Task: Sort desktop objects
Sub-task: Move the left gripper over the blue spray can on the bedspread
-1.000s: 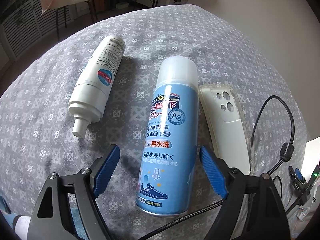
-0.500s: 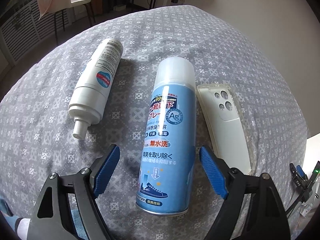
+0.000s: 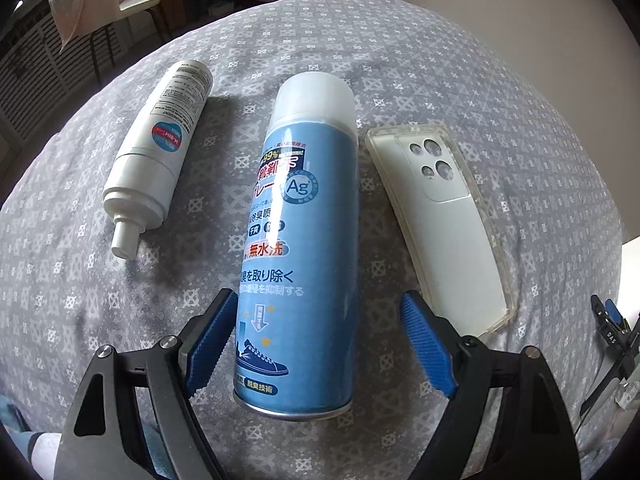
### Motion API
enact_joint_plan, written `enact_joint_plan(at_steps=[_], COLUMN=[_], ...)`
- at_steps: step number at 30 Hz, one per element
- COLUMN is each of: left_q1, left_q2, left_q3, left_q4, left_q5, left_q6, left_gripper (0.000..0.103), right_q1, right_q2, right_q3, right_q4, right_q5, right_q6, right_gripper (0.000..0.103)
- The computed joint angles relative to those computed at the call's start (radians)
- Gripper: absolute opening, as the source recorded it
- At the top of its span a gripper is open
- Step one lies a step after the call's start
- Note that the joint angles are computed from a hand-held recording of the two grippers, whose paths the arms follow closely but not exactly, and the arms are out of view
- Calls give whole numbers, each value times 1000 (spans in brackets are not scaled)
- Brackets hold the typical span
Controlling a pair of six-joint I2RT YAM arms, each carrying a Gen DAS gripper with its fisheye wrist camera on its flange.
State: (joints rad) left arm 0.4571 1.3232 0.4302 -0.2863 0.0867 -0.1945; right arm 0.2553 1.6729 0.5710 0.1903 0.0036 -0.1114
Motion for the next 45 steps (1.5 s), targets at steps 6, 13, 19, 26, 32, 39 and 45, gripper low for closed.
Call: enact_joint_plan(at_steps=[6,13,19,26,32,39,45], left_q1=[10,-10,11,-7,-6,-32,-6], left_q2=[9,7,9,14,17,20,7], left_q3=[-5,-4,-8,-4,-6,-9,-14], left_q4=[23,16,23,20,24,34,27], left_q5=[1,-24,-5,-21,-18,-39,-22], left_q6=[-13,-20,-21,-25,-28,-36,-26], left_gripper=[86,87,87,89,91,95,95], right_q1=[-2,-3,-3,-3,-5,-6,-5], right_q2=[1,2,2,2,6,7,7], right_q3=[1,3,3,3,5,5,5], right_q4=[-1,-1,-1,-2,0,2,1], right_q5=[-2,-3,-3,-3,-5,-6,-6], right_q6=[-1,-2,-2,-3,-4,-5,-5], right_gripper=[103,103,103,103,103,103,103])
